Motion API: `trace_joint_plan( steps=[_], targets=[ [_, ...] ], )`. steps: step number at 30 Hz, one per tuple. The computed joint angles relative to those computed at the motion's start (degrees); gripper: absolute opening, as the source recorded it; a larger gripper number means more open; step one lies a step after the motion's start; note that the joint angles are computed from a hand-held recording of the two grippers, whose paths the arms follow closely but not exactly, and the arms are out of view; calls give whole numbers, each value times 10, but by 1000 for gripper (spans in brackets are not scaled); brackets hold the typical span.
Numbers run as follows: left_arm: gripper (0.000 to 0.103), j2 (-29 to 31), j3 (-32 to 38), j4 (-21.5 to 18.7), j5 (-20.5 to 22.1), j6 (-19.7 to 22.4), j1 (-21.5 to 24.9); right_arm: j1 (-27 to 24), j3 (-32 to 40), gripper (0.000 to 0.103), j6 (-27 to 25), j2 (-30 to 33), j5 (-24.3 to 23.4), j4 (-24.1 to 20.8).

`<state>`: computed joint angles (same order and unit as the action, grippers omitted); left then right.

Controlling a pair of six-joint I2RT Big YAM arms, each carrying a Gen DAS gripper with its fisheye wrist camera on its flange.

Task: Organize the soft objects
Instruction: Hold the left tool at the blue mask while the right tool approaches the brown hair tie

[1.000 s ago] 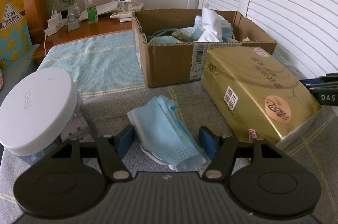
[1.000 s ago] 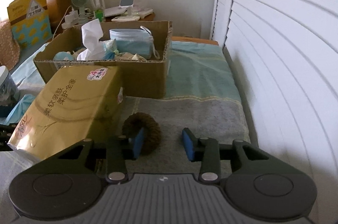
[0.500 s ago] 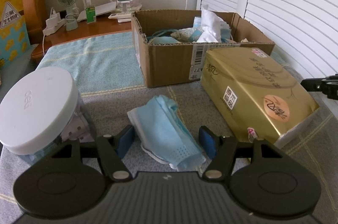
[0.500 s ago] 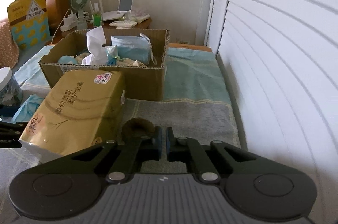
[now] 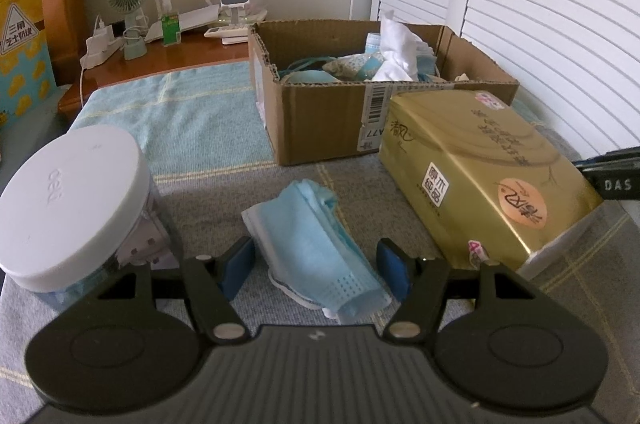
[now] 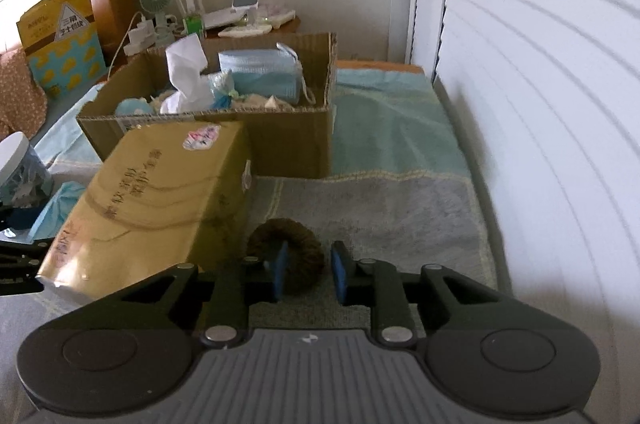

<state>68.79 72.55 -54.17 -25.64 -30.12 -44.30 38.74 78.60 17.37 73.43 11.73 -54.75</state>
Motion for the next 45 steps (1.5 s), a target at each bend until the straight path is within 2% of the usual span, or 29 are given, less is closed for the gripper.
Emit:
trace_joint_plan(
  steps=[2, 9, 16, 18, 22, 26, 30, 33, 35, 36, 38, 42, 45],
  targets=[
    [67, -1, -1, 1, 3, -1, 1, 4, 1, 15, -3, 1, 8, -3],
    [67, -2, -1, 1, 5, -1, 2, 24, 6, 15, 6, -23, 54, -31],
    [67, -3, -2, 3, 4, 0, 2, 33, -1, 17, 26, -51, 69, -76],
    [67, -3, -2, 3, 5, 0, 2, 35, -6, 26, 32, -54, 77, -82],
    [67, -4, -2, 2, 8, -1, 3, 37, -8, 34, 42, -56, 84, -85],
    [67, -5, -2, 3, 9, -2, 4, 48, -7, 56, 33, -62, 99, -86],
    [67, -4, -2, 4, 10, -3, 4, 50, -6, 59, 37, -64, 106, -88],
    [67, -5, -3, 4, 12, -2, 5, 46, 7, 63, 47, -49, 116, -119],
    [67, -6, -3, 4, 12, -4, 5, 46, 12, 76, 42, -41, 114, -138],
    [68, -5, -3, 4, 12, -4, 5, 47, 10, 77, 41, -41, 113, -140],
    [68, -5, -3, 4, 12, -5, 5, 46, 8, 78, 39, -39, 101, -144],
    [68, -5, -2, 4, 13, -5, 5, 49, -3, 79, 33, -46, 106, -134],
    [68, -5, -2, 5, 17, -9, 5, 52, -1, 82, 32, -49, 111, -147]
  ],
)
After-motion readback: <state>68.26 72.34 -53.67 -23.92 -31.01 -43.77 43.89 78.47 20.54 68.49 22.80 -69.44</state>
